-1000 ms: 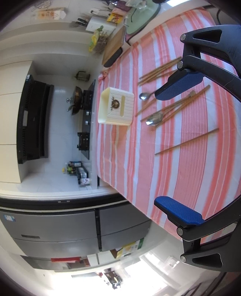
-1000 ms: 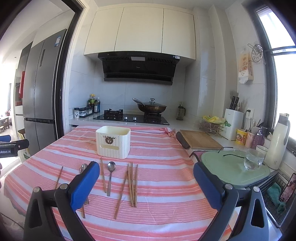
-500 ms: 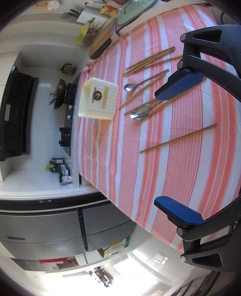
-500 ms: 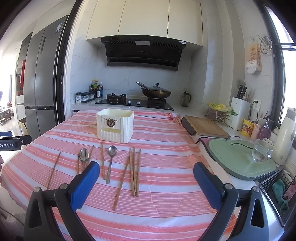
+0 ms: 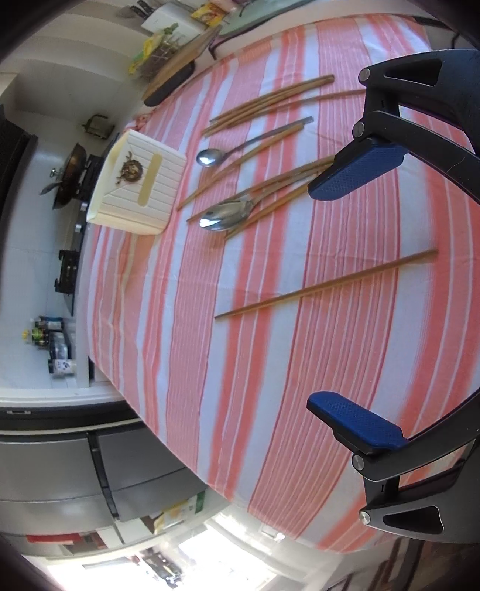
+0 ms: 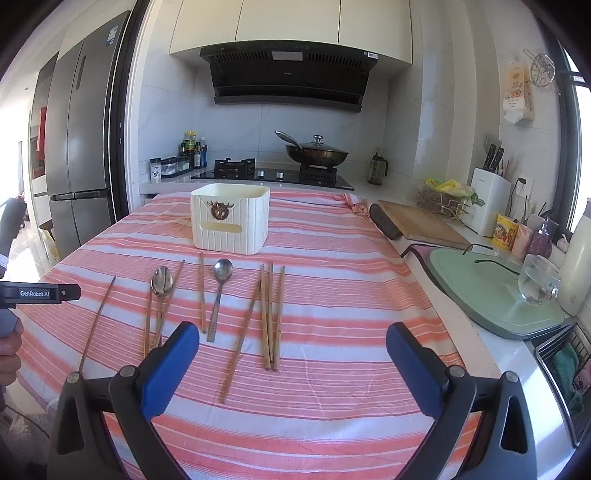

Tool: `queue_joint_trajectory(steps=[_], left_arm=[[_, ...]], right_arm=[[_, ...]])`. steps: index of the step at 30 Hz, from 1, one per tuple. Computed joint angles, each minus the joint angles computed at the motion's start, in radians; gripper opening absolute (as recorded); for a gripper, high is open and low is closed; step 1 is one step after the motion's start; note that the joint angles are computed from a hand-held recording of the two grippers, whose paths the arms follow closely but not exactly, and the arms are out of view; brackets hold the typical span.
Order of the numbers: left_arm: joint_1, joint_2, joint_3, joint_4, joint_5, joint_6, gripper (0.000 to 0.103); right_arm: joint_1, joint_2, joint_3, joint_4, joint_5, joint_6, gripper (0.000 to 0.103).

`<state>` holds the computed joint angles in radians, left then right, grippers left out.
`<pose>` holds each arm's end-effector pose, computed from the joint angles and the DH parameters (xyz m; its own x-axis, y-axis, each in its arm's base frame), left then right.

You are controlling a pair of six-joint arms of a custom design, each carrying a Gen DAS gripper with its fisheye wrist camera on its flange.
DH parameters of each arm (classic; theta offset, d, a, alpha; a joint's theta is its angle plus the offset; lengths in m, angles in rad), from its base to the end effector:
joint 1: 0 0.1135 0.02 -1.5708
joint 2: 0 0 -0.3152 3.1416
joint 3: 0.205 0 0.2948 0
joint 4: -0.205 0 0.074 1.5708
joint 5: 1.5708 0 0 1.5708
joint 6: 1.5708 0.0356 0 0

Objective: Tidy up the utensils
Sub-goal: 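Lower the left tool onto a wooden chopstick while the right tool closes on another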

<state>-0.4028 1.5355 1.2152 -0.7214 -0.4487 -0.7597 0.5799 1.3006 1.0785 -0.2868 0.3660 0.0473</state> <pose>0.3329 -0.1251 0.3030 -0.6803 -0.3846 -0.6239 -0.4369 0.8963 -0.0761 0.2782 0.1670 0.3600 -0.4189 -0.2216 -0.8806 -0.2306 0.9639 -0.1329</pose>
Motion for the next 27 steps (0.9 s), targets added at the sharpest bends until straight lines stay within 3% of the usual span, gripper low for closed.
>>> queue_joint_trajectory(steps=[5, 10, 16, 17, 20, 25, 27], left_arm=[[0.043, 0.092, 0.022, 0.005, 0.026, 0.049, 0.102], [0.073, 0.145, 0.03, 0.005, 0.063, 0.082, 0.102], [0.084, 0.164, 0.037, -0.03, 0.068, 0.11, 0.102], [0.088, 0.166, 0.038, -0.037, 0.073, 0.115, 0.102], [0.107, 0.176, 0.048, -0.053, 0.113, 0.138, 0.102], [0.122, 0.173, 0.044, -0.064, 0.146, 0.173, 0.103], [0.127, 0.173, 0.042, -0.061, 0.155, 0.182, 0.103]], right_arm=[[-0.118, 0.114, 0.106, -0.067, -0.161, -0.04, 0.103], [-0.208, 0.328, 0.28, -0.158, -0.245, -0.121, 0.103], [-0.247, 0.577, 0.529, -0.315, -0.35, -0.128, 0.102], [-0.249, 0.607, 0.561, -0.336, -0.365, -0.12, 0.099], [-0.253, 0.688, 0.653, -0.403, -0.389, -0.1, 0.08], [-0.261, 0.757, 0.736, -0.471, -0.407, -0.102, 0.075], [-0.255, 0.76, 0.743, -0.483, -0.408, -0.129, 0.065]])
